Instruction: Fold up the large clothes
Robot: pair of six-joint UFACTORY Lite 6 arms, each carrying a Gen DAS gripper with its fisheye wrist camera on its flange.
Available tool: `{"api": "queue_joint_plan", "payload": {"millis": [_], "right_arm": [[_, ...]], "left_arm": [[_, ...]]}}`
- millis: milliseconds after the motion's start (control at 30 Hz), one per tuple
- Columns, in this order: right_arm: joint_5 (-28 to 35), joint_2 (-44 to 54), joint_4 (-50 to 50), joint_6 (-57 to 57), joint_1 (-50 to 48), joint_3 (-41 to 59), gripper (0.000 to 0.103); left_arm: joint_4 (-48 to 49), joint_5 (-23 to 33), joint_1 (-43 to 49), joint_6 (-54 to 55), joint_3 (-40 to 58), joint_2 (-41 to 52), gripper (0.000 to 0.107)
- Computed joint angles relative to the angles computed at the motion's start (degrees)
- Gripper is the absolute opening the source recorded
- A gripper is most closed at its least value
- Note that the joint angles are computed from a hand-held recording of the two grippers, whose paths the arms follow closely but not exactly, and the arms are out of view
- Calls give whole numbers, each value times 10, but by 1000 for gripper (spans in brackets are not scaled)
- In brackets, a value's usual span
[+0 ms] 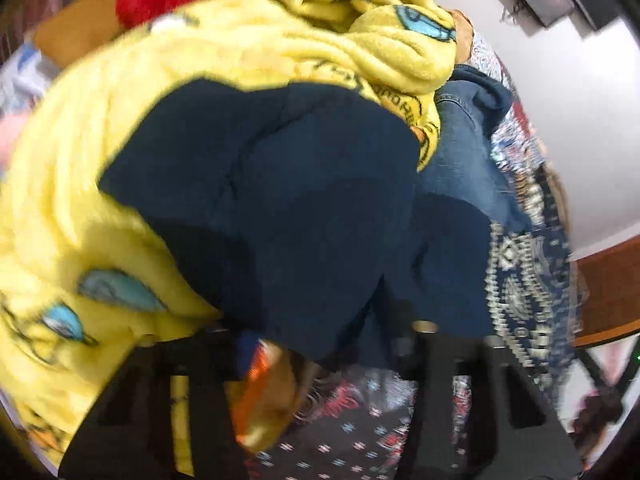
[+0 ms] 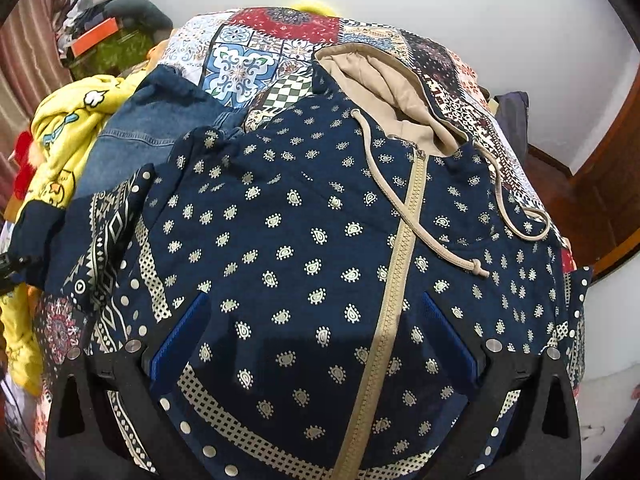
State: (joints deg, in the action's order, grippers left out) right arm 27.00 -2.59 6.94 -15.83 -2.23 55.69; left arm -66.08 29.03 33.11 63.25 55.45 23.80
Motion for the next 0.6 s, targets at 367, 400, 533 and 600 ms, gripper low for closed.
{"api": "queue_joint_plan", "payload": {"millis": [367,400,533,600], "right_arm": [[50,-62,25,-71,-44,18,101],[57,-69,38,-88,-54,21,101],[82,-90,94,-161,-106,36,101],[99,-96,127,-198,-136,46,101]], "left_arm": [[107,-63,-121,-140,-33,-239,7],[122,-50,-134,-165,-19,-258,7],[203,-32,-227,-297,54,-312,7],[251,-31,-282,-364,102,-313,7]]}}
